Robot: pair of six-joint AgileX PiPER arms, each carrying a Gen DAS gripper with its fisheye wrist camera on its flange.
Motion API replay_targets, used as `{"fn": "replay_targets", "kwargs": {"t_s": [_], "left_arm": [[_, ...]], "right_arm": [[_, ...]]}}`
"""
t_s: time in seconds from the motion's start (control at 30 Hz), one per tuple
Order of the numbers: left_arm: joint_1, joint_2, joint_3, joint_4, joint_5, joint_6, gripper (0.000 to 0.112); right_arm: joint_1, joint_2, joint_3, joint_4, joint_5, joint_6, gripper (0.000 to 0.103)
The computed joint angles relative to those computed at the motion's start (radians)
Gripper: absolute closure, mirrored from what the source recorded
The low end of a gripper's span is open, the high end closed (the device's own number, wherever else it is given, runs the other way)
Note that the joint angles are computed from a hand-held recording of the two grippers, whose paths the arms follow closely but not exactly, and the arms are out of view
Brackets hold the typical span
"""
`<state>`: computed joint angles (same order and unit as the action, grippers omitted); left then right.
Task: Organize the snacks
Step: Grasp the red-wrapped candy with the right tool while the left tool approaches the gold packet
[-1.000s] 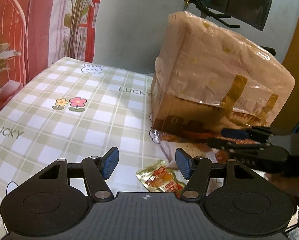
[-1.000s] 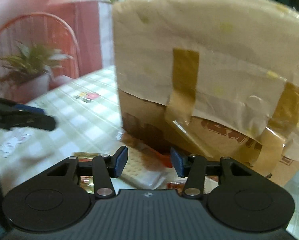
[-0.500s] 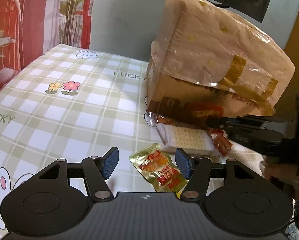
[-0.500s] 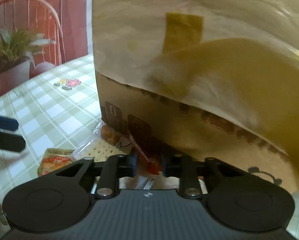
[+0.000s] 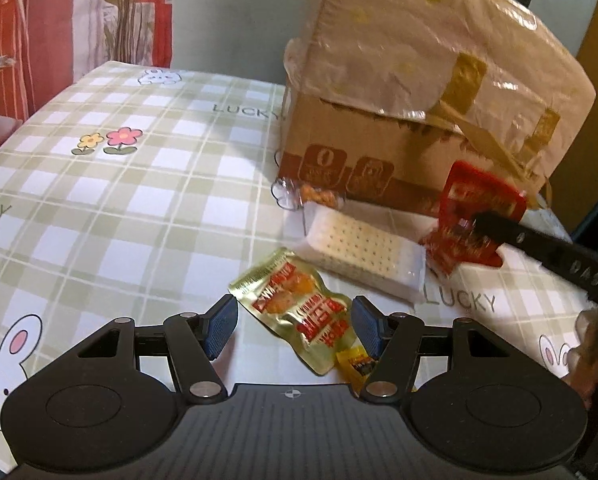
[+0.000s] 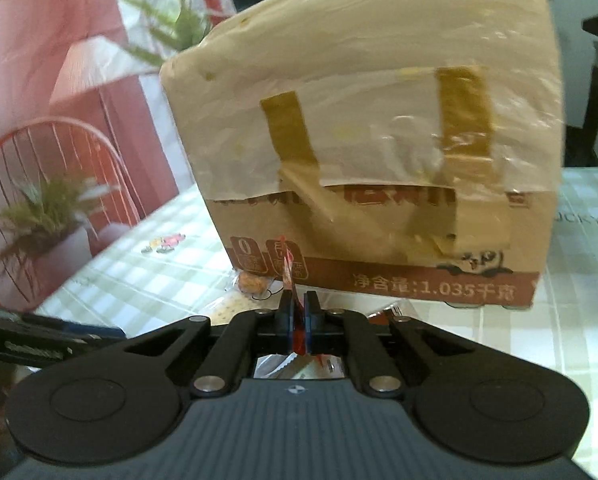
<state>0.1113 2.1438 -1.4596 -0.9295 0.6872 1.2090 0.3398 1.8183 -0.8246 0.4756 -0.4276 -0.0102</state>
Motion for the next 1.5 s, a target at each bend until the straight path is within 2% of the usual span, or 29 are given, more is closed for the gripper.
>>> {"fn": "replay_targets", "kwargs": {"t_s": [0.23,0.37,0.57,0.77,0.8,0.87,0.93,1.0,1.07,1.13,1.5], "left_arm": [[-0.033,0.019,-0.028,0.115,0.016,-0.116,0.047],[-0.043,0.021,-0.026,0.105,-0.017,-0.111,0.047],[-0.106,0.033,-0.045,0.173,-0.112,-0.165,0.047],[-0.172,0.036,-0.021,0.214,-0.252,-0.183,0.043],[-0.173,0.034,-0.02,0.226,-0.254,-0.198,0.043],[-0.172,0.028,-0.026,0.284,-0.244,-0.264,0.043],[-0.164,0.021,-0.045,0.373,-0.2,-0.376,0.043],[-0.13,0.025,-0.096,0.405,-0.081,-0.49,0.037],[-0.085,0.036,-0.144,0.356,0.043,-0.545,0.036],[-0.064,0.04,-0.156,0.324,0.088,-0.557,0.036],[-0.145,0.008,-0.046,0.389,-0.133,-0.516,0.037]], "right_arm": [[-0.003,-0.014,0.052,-0.094,-0.085,0.113,0.098],[-0.014,-0.012,0.089,-0.141,-0.134,0.199,0.098],[-0.033,-0.016,0.138,-0.186,-0.194,0.292,0.098],[-0.057,-0.016,0.174,-0.248,-0.238,0.359,0.098],[-0.059,-0.016,0.18,-0.253,-0.246,0.366,0.098],[-0.06,-0.017,0.186,-0.259,-0.253,0.375,0.098],[-0.065,-0.018,0.193,-0.27,-0.263,0.385,0.098],[-0.067,-0.016,0.196,-0.279,-0.269,0.396,0.098],[-0.067,-0.012,0.194,-0.285,-0.273,0.401,0.098],[-0.067,-0.008,0.19,-0.296,-0.274,0.405,0.098],[-0.061,-0.006,0.185,-0.307,-0.265,0.398,0.098]]}}
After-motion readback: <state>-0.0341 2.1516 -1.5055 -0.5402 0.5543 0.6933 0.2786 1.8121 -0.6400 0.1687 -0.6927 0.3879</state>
